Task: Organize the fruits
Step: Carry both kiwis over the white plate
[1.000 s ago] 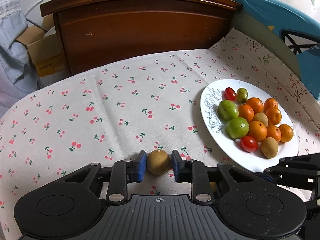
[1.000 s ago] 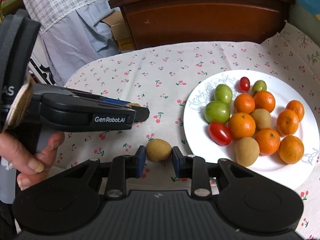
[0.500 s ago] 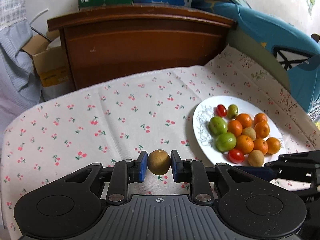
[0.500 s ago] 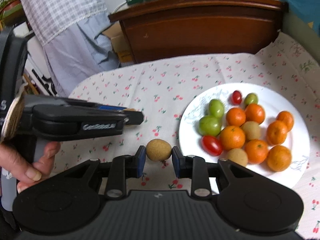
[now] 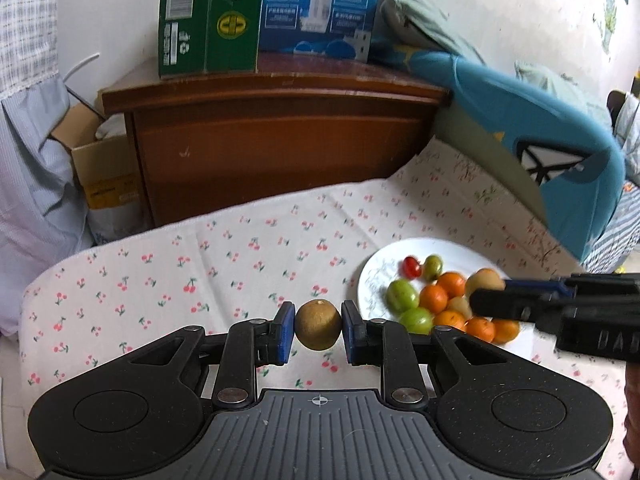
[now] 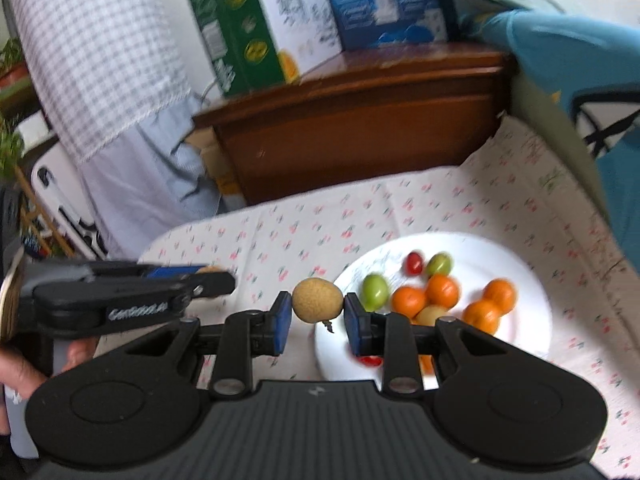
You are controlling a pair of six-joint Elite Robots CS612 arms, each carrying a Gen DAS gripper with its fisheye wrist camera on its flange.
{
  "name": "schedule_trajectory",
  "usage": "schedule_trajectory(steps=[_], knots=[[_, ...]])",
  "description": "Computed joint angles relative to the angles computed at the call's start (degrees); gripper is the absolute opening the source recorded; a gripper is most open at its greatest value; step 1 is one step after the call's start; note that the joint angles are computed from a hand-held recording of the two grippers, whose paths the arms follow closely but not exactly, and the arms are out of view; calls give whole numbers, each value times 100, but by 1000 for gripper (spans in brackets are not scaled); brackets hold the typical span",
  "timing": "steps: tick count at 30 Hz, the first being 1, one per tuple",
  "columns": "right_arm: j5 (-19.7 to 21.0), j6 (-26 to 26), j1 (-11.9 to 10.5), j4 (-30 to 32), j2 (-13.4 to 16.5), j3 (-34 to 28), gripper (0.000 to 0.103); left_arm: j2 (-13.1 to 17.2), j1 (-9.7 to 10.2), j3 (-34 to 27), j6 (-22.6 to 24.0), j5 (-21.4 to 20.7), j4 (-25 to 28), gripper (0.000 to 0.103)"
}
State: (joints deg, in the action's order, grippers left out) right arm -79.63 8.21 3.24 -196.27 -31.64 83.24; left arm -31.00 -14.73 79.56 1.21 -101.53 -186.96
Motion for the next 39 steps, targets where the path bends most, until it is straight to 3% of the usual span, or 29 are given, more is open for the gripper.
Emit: schedule_trajectory(steps=[7, 15, 29, 39], knots=[[-77, 641, -187, -563, -106, 142, 28, -7, -34, 5, -36, -269, -201, 22], [-192, 1053, -342, -785, -127, 173, 28, 76, -151, -106, 74, -562, -151, 22], [-92, 1207, -437, -72, 119, -154, 28, 350, -303, -512, 439, -558, 45, 22], [-75, 1008, -441, 374, 337, -529, 28, 702, -341, -1133, 265, -583, 424, 22]])
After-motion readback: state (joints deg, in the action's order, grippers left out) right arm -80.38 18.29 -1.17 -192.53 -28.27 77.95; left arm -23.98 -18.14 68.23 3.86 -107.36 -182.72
